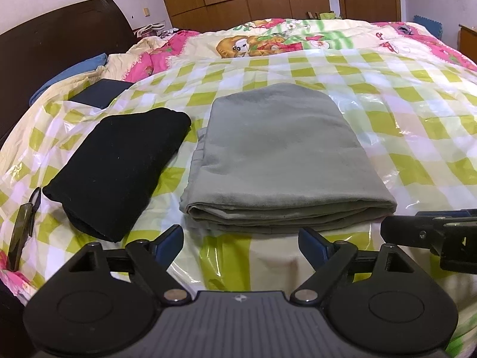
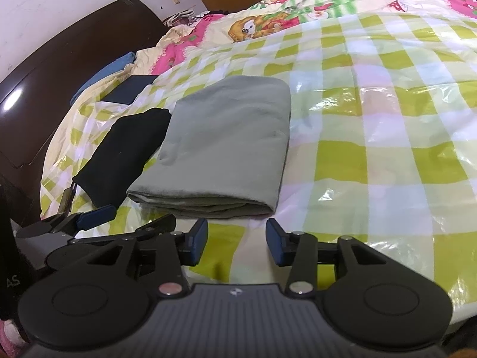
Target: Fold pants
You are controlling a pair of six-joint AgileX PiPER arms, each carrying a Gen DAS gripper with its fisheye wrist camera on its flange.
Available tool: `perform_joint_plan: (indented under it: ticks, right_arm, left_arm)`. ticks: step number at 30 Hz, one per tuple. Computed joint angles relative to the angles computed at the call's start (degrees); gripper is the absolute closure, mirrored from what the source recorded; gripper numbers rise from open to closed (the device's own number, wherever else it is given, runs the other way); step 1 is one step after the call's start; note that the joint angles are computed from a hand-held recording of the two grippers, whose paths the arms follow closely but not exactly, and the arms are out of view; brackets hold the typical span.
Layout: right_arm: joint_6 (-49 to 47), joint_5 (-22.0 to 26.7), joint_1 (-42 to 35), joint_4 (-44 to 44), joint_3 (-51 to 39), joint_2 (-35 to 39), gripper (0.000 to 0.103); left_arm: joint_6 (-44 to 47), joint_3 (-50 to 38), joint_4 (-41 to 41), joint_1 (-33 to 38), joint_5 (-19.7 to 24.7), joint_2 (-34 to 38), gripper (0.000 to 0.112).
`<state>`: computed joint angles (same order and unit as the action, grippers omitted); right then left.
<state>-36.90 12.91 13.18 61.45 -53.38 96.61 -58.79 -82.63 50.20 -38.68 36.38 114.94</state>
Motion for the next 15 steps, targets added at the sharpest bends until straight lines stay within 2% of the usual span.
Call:
perform_joint_plan:
  ticks: [15]
  right_arm:
    - [-1.0,1.4,-0.6,0.9,0.0,1.0,0.059]
  left_arm:
    - [-1.8,1.6,1.2,-0.1,-1.6,-1.2,0.010]
